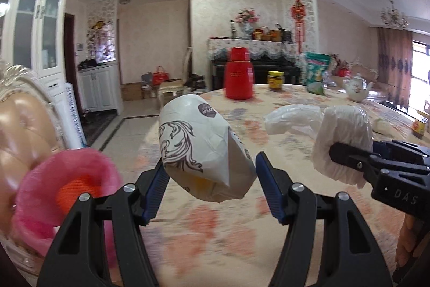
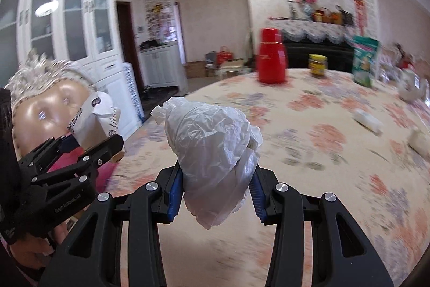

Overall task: Collect trash
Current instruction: 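Carry the paper cup and plastic bag to the pink bin and open both tools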

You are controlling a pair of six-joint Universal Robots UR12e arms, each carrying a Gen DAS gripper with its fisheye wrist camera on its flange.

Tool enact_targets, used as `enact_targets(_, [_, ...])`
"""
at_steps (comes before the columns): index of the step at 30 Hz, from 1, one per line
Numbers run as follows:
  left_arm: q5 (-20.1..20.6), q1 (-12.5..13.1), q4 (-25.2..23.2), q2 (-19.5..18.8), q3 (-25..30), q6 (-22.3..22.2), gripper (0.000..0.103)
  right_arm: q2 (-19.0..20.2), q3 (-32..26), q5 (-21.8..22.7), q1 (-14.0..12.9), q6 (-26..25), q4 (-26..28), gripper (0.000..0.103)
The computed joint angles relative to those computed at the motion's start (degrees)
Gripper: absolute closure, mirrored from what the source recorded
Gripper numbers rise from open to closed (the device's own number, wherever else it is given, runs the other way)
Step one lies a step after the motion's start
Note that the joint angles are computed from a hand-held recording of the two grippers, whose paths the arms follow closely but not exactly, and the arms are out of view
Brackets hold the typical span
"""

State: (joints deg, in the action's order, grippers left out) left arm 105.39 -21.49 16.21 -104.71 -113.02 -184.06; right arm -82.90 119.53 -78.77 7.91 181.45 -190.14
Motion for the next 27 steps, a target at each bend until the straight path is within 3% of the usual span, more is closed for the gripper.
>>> enact_targets(11, [4.4,8.6,-0.6,6.4,-7.2,-1.7,0.041,6.3,-8.8,6.3,7.2,-5.8,4.2,0.06])
enact_targets(19, [2.2,15.6,-5.4,6.5,-7.3,-2.7,0.04,11.4,-15.5,8.7,10.8,-8.9,7.9,0.06])
enact_targets(25, [2.0,17.9,-6.5,5.8,-6.8,-1.7,0.039,15.2,-20.6,10.5,12.6,-9.4,9.2,0.057])
enact_targets(27, [2.5,18.4,-5.9,6.0,-7.2,-1.8,0.023,16.3,-22.0,10.8,13.1,-9.4,9.5,0.054])
